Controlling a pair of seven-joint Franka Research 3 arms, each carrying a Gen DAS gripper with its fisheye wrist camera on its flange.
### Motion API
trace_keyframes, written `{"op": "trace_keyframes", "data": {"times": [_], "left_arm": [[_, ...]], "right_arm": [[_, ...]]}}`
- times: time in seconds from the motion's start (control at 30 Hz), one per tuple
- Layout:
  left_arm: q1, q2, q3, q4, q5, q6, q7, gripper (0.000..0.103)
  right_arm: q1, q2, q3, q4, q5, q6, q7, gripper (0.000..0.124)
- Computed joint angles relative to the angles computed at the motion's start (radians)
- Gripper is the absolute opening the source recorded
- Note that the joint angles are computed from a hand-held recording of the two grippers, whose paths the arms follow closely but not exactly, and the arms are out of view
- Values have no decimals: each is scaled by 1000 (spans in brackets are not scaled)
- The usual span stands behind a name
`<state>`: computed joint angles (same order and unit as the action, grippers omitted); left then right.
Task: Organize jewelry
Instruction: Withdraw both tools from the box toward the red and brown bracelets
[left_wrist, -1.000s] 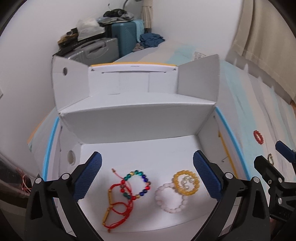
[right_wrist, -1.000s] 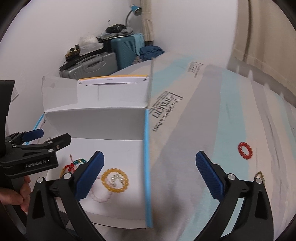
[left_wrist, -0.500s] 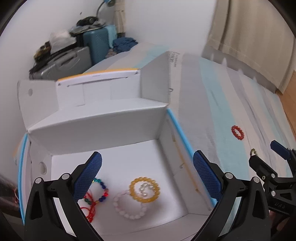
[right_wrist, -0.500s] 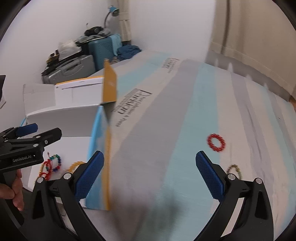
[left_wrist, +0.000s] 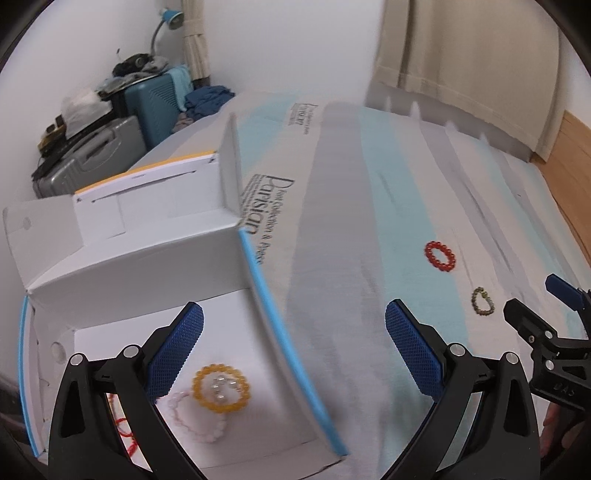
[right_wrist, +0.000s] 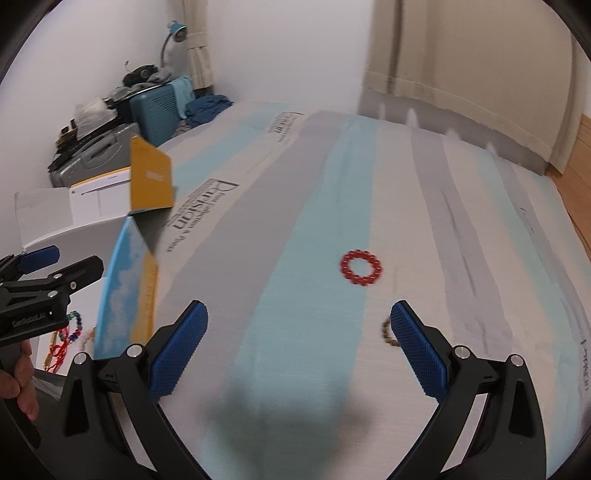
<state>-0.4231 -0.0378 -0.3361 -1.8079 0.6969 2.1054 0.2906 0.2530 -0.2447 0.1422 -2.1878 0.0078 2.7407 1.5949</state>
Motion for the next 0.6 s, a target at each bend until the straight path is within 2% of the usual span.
{"op": "trace_keyframes", "data": {"times": [0.27,0.43,0.6], "left_arm": [[-37,102,4,106,37,-22,-11,97],[-81,186,19,199,74,-54,3,97],[-118,254,46,272,76,-81,20,97]], "right_arm": [[-26,15,-35,1,24,15,-18,95],[-52,25,-44,-17,16,53,-22,95],[-51,72,-77,-4,88,68,-64,95]]}}
